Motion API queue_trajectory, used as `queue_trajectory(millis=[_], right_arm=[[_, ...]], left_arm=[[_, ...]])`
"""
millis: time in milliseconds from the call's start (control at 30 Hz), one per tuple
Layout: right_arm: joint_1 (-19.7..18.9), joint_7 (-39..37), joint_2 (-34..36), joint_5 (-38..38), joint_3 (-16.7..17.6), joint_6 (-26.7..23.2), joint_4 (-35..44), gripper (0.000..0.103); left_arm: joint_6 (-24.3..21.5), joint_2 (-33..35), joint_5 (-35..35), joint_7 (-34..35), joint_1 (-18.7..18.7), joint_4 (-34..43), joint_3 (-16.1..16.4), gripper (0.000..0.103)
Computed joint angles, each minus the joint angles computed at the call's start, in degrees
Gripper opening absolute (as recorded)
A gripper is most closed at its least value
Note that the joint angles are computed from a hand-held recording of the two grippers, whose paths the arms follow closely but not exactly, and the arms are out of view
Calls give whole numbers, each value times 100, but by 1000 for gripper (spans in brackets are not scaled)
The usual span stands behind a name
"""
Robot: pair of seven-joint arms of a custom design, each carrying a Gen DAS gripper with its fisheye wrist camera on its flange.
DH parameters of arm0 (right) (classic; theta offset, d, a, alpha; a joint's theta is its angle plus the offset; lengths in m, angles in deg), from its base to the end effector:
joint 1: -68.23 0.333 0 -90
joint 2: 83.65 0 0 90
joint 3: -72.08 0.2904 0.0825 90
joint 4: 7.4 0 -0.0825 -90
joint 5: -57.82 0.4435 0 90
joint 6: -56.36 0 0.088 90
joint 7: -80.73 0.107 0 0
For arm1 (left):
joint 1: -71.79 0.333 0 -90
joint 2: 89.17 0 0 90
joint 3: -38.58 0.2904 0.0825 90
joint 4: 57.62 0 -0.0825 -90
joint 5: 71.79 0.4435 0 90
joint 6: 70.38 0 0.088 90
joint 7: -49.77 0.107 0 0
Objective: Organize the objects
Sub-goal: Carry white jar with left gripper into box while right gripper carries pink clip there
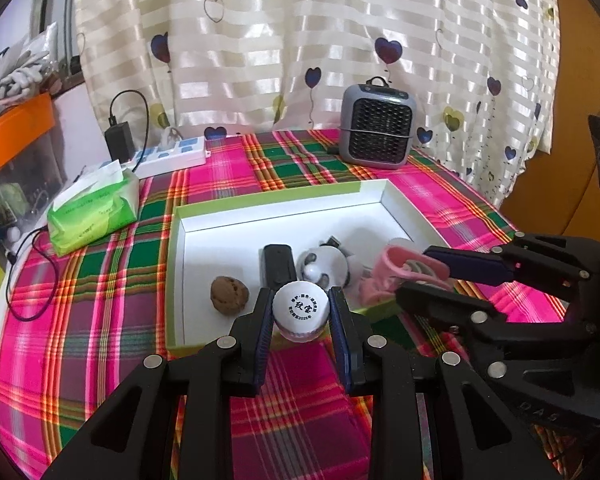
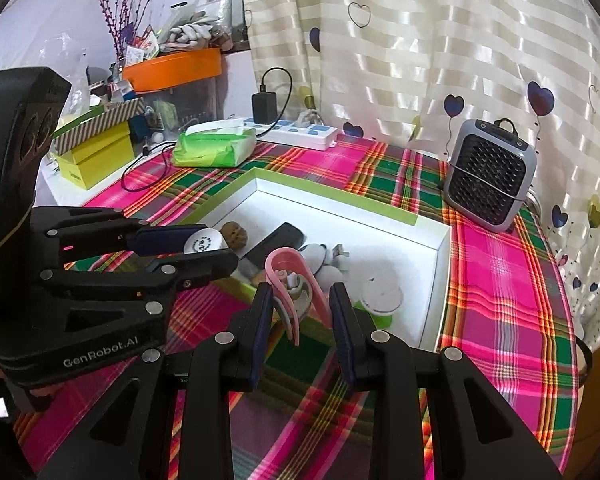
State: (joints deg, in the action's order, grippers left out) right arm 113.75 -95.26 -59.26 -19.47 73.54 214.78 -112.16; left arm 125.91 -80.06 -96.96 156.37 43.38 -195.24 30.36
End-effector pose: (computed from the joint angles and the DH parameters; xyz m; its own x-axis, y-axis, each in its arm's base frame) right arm 0.4475 0.5389 0.2719 0.3369 -0.9415 0.0111 -0.6125 -0.2281 -0.7568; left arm 0.4856 -0.3008 0.2726 -0.4428 -0.8956 0.0430 -0.6105 0.2661 -0.7460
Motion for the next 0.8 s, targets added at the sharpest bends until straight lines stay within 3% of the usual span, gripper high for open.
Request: queue_trajectory(millis=[467,700,800], right_arm=[[-141,-301,180,447,-121,147,139,30],[-113,-585,365,900,-278,245,258,31],[-88,-682,421,1042,-345,289,297,31]], left_arm=[[-229,397,-81,-18,-363,505,549,25],[-344,606,480,-478,-176,721,492,25],[-390,687,609,-599,-311,809,649,25]])
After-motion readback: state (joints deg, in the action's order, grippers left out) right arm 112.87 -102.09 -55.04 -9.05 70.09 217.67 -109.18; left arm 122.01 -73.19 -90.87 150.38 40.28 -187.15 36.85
